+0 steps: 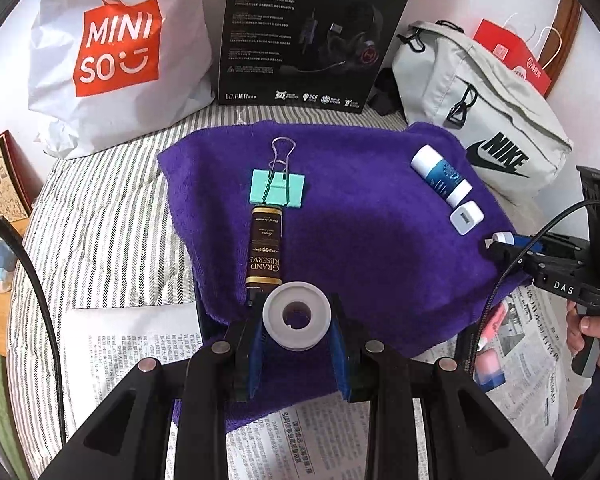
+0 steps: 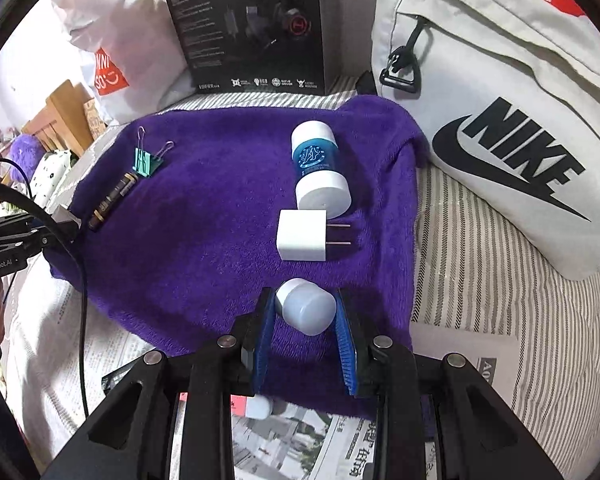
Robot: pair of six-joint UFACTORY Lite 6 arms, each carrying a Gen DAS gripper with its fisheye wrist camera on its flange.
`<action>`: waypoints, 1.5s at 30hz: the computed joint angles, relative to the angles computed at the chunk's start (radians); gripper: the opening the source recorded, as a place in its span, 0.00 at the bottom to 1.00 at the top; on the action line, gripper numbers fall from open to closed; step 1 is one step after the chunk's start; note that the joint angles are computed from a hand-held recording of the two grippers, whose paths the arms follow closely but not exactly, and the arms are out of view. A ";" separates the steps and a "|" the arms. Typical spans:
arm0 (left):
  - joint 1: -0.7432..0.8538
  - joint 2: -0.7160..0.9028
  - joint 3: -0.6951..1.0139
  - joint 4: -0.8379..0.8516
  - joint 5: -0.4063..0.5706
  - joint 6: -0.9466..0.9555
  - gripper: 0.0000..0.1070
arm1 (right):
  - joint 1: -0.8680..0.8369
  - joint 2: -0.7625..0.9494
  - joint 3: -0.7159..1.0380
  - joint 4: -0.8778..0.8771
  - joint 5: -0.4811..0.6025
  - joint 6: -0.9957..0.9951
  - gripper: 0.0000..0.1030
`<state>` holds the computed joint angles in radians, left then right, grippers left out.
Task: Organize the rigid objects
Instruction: 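Carry the tape roll with the left tool while the right tool carries the white bottle over the towel, then release the tape roll with the left tool while the right tool releases the white bottle on the towel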
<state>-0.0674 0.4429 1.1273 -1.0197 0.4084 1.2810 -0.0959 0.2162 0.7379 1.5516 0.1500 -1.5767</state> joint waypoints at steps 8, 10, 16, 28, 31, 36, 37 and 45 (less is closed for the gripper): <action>-0.029 0.049 0.023 0.134 -0.043 -0.115 0.25 | 0.021 0.086 0.065 -0.016 -0.032 -0.003 0.29; -0.039 0.050 0.025 0.164 -0.046 -0.139 0.25 | 0.022 0.107 0.081 -0.019 -0.034 -0.004 0.29; -0.058 0.089 0.071 0.297 -0.058 -0.259 0.25 | 0.018 0.121 0.096 0.031 -0.027 -0.067 0.29; -0.091 0.114 0.102 0.450 -0.087 -0.403 0.26 | 0.024 0.126 0.084 0.338 -0.030 -0.402 0.30; -0.091 0.115 0.103 0.455 -0.086 -0.410 0.26 | 0.029 0.127 0.086 0.321 -0.037 -0.392 0.32; -0.092 0.100 0.082 0.441 -0.095 -0.410 0.26 | 0.014 0.123 0.086 0.127 0.006 -0.222 0.40; -0.090 0.098 0.081 0.434 -0.092 -0.406 0.26 | 0.012 0.120 0.084 0.103 0.008 -0.195 0.41; -0.079 0.044 0.033 0.393 -0.079 -0.392 0.39 | 0.031 0.004 0.010 -0.159 -0.037 0.119 0.56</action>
<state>-0.1461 0.4874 1.1607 -0.6266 0.3297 0.8893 -0.0649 0.2204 0.7483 1.3929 0.1126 -1.4578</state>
